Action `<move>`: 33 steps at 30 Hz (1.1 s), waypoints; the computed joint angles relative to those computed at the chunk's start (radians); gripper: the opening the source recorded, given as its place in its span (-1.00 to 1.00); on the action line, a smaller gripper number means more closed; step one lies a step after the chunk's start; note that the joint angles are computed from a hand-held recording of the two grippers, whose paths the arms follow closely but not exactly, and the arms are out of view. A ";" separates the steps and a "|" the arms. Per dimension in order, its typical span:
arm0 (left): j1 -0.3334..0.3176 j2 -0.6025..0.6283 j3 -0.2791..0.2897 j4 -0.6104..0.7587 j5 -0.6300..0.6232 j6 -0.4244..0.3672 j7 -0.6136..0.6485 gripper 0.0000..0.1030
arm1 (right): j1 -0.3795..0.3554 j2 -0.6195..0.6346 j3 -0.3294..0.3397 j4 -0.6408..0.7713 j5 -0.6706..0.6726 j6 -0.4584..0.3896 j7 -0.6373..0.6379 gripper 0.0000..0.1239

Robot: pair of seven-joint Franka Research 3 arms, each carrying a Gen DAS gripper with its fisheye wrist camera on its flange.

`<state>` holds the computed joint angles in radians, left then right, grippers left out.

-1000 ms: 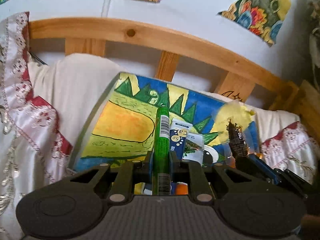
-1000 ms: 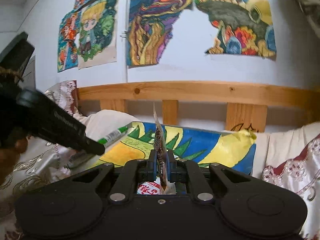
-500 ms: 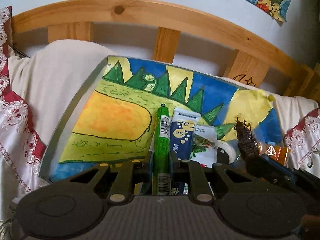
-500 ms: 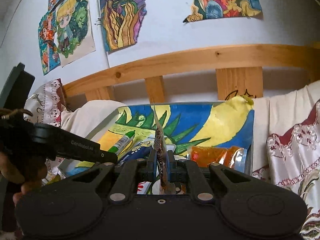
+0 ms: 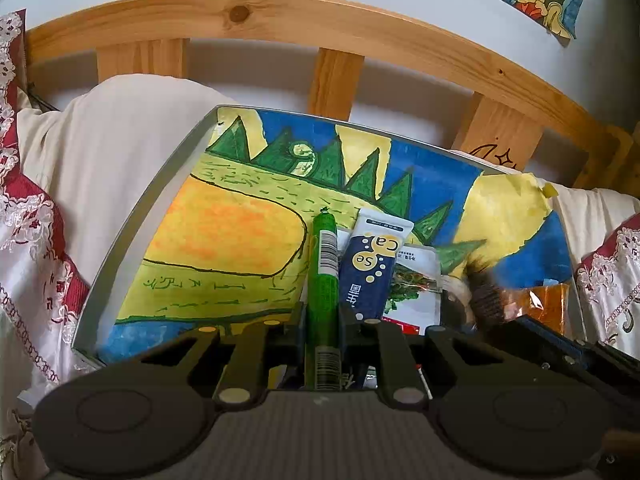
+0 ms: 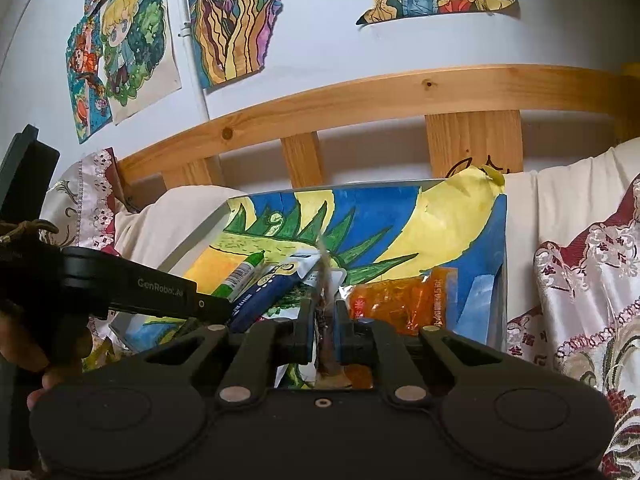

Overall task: Organize snacks
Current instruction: 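Carry the green tube and brown snack up over the tin box, then lower the green tube and brown snack into the tin box, opening both tools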

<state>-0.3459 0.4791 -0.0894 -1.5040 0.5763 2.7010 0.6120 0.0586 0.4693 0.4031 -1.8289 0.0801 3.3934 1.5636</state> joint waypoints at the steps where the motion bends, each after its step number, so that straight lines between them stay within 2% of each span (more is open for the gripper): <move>1: 0.001 0.001 -0.002 0.002 -0.003 -0.004 0.003 -0.65 | 0.011 -0.002 -0.011 0.000 0.005 0.000 -0.001 -0.74; 4: -0.004 -0.005 0.003 -0.003 0.003 -0.005 -0.005 -0.62 | 0.034 -0.005 -0.036 0.001 0.018 -0.001 -0.004 -0.66; 6: -0.004 -0.011 0.004 -0.010 0.008 -0.001 -0.010 -0.36 | 0.041 -0.008 -0.045 -0.001 0.023 0.003 -0.007 -0.66; 12: -0.026 -0.058 0.038 -0.063 0.096 0.027 -0.101 0.29 | 0.094 -0.030 -0.099 -0.022 0.043 0.027 -0.019 -0.37; 17: -0.054 -0.128 0.076 -0.129 0.272 0.037 -0.252 0.71 | 0.124 -0.060 -0.126 -0.053 0.049 0.059 -0.019 0.00; 20: -0.055 -0.173 0.072 -0.167 0.380 0.021 -0.328 0.89 | 0.154 -0.086 -0.153 -0.078 0.056 0.086 -0.019 0.21; 25: -0.034 -0.258 0.043 -0.244 0.526 0.010 -0.438 0.99 | 0.210 -0.135 -0.202 -0.131 0.083 0.140 -0.026 0.48; 28: -0.007 -0.308 0.011 -0.291 0.564 0.004 -0.477 0.99 | 0.254 -0.173 -0.237 -0.171 0.116 0.179 -0.049 0.59; 33: 0.044 -0.411 -0.043 -0.399 0.637 0.015 -0.571 0.99 | 0.306 -0.242 -0.266 -0.247 0.174 0.232 -0.097 0.65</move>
